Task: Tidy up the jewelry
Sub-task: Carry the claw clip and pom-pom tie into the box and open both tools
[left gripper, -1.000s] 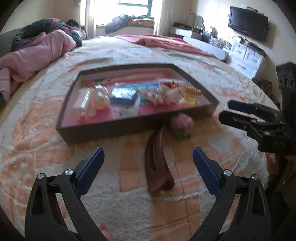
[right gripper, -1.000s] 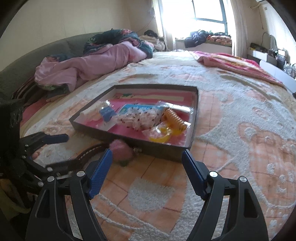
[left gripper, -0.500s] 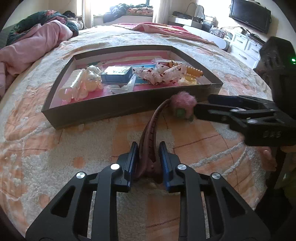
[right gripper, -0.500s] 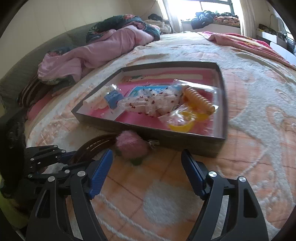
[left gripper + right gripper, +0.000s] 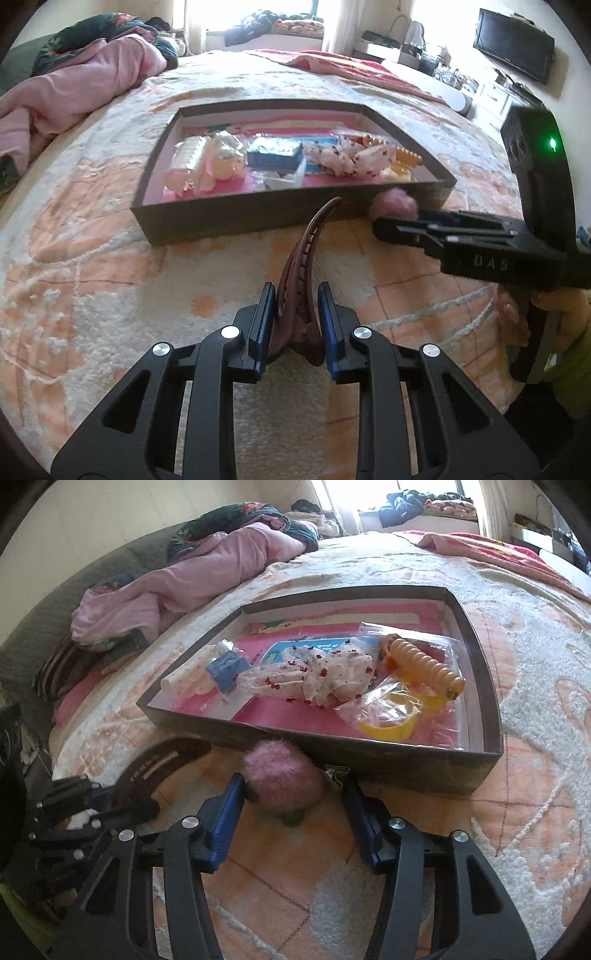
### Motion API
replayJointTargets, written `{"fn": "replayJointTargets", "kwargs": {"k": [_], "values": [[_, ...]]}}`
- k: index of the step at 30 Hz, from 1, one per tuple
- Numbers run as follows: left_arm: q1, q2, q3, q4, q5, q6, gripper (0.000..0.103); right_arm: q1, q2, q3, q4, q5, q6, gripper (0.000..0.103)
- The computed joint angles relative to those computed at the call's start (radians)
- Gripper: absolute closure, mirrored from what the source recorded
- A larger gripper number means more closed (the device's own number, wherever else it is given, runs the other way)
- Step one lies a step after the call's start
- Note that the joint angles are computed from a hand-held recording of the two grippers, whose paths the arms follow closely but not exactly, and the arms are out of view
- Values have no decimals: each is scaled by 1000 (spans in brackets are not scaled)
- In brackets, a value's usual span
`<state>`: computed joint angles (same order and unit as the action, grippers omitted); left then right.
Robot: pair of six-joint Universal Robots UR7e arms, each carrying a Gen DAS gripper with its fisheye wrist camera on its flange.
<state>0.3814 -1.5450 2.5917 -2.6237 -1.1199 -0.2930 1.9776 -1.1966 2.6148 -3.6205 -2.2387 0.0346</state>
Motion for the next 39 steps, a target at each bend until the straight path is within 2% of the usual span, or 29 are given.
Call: {"fn": "replayJointTargets", "kwargs": {"k": [7, 15, 20, 31, 39], "values": [[-7, -14, -3, -14, 2, 3, 86, 45, 2, 7, -30, -25, -5, 55], [-7, -15, -17, -46, 12, 9, 86, 95, -72, 34, -17, -62, 29, 55], [-9, 10, -32, -78, 11, 18, 86, 122, -101, 34, -19, -106, 21, 55], [15, 152, -110, -184, -1, 90, 86, 117, -120, 32, -62, -166, -26, 55], [39, 277, -177, -258, -11, 139, 86, 108, -87, 24, -130, -217, -89, 55]]}}
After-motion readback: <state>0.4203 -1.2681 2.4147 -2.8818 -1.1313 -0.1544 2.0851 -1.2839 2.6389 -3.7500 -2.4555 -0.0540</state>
